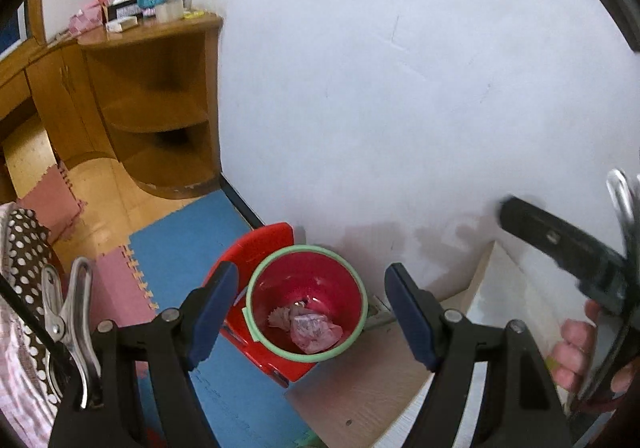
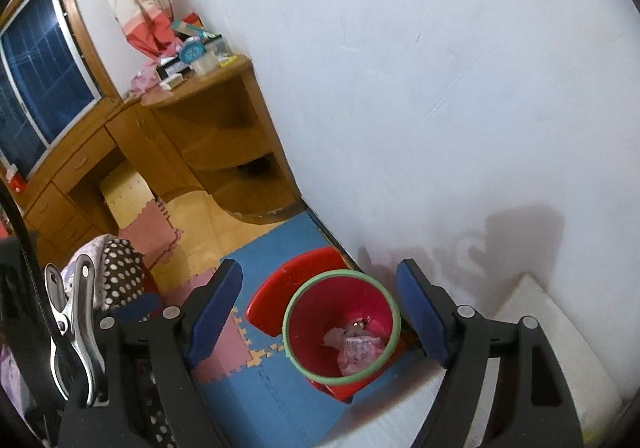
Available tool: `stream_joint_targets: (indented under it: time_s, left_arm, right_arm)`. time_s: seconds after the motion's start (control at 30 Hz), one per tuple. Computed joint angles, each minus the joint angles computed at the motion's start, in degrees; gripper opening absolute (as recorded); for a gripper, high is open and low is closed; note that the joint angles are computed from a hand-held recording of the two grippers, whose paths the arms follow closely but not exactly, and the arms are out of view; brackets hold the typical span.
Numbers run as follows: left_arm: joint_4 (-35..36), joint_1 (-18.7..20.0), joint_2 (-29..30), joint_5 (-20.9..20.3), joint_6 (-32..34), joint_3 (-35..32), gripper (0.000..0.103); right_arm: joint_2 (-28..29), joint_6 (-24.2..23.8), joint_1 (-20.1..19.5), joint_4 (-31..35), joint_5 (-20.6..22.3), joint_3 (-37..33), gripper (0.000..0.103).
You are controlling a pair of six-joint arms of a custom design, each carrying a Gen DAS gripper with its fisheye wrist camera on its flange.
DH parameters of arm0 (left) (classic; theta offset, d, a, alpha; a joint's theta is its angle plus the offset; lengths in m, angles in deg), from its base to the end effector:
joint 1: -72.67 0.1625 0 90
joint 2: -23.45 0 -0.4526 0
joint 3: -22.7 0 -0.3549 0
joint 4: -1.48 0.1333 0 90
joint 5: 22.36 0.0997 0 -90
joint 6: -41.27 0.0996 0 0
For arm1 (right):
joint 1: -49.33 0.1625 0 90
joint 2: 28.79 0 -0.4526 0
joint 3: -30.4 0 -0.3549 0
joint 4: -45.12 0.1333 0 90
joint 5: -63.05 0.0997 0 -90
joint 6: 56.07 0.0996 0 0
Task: Collect trash
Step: 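Move both open tools back from the bucket toward the table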
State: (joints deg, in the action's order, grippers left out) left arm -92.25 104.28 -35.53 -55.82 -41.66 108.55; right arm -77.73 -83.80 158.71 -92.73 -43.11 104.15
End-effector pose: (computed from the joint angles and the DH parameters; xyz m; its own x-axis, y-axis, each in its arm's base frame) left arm -0.4145 -0.5092 0.3003 -0.7784 -0.3994 -0.4844 0.0867 0.6958 -0.7130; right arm 0.3480 -0.6712 0.3058 -0.6919 -0.5951 0.4088 -0.7087 0.6679 -0.2273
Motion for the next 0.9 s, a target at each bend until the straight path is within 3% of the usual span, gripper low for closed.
stream_joint_targets:
  time_s: [0.07, 0.17, 0.27, 0.37, 0.47, 0.73, 0.9]
  left_arm:
    - [3.3, -0.9, -0.2, 0.9, -2.2, -1.3, 0.08]
    - [5.6, -2.4, -0.5, 2.3, -5.8, -1.5, 0.082]
    - [5.0, -3.2, -1.3, 2.3, -8.7, -0.3, 0.083]
    - [3.5, -3.9, -1.7, 0.6, -12.3, 0.4, 0.083]
    - [4.6, -5.1, -0.7, -1.0, -14.0, -0.3, 0.083]
    - [9.1, -7.5, 4.2, -3.8, -10.1, -5.3, 0.083]
    - [7.7, -7.6, 10.0, -3.5, 0.8, -12.0, 0.083]
  right_arm:
    - [-1.8, 0.2, -0.3, 1.3, 1.1, 0.2, 0.081]
    - [-5.3, 4.0, -2.7, 8.4, 8.0, -1.0, 0.081]
    - [-7.7, 5.6, -3.9, 9.0, 7.7, -0.1, 0.081]
    - [-9.8, 8.0, -4.7, 10.5, 4.3, 0.7, 0.081]
    - [-12.5, 9.5, -5.6, 8.9, 4.6, 3.8, 0.081]
    - [-20.2, 12.5, -6.5, 5.4, 4.7, 13.8, 0.081]
    - [-26.3, 10.1, -5.8, 3.3, 1.6, 21.2, 0.081]
